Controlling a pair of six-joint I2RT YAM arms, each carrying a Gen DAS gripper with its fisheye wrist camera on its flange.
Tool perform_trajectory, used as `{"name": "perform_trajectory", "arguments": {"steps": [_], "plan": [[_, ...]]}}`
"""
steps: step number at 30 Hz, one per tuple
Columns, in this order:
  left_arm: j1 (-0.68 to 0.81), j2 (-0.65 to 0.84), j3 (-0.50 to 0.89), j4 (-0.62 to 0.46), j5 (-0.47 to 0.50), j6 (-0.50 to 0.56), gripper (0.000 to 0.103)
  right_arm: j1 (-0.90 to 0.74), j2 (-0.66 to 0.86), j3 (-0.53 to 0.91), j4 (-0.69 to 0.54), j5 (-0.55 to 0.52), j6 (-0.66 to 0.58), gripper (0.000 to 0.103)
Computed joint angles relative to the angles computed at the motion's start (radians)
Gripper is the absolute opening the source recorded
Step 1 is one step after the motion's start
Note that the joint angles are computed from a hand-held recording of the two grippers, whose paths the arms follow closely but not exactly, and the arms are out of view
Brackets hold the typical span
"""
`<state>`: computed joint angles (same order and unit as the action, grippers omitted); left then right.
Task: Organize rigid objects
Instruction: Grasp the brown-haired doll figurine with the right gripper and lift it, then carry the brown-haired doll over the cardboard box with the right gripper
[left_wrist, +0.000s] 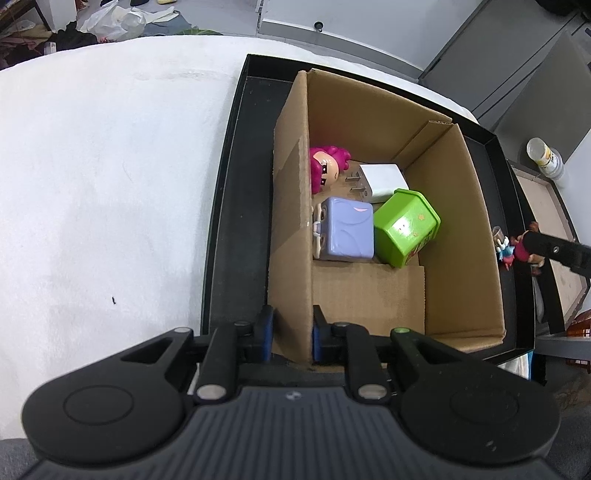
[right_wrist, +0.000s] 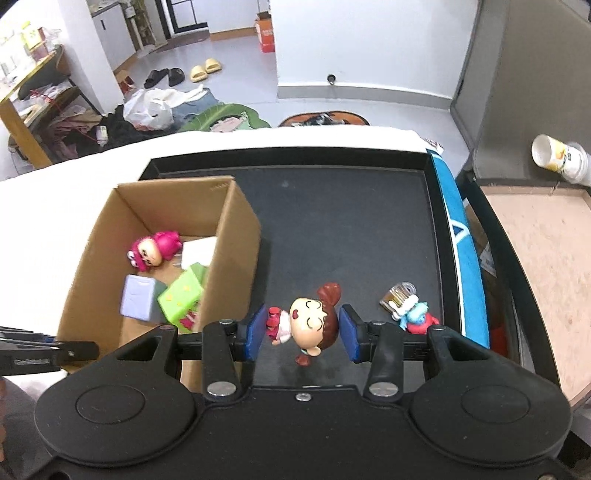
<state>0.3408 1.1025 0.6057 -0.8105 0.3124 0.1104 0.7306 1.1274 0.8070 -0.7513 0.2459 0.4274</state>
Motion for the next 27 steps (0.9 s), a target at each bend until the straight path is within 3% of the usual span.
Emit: {"name": "perform_trajectory", "arguments": {"steps": [27], "plan": [[0.091,0.005,-0.014,-0.003,0.072,0.074,0.019,0.212,0.362,0.308,0.035,0.05,0.036,0.042]]}}
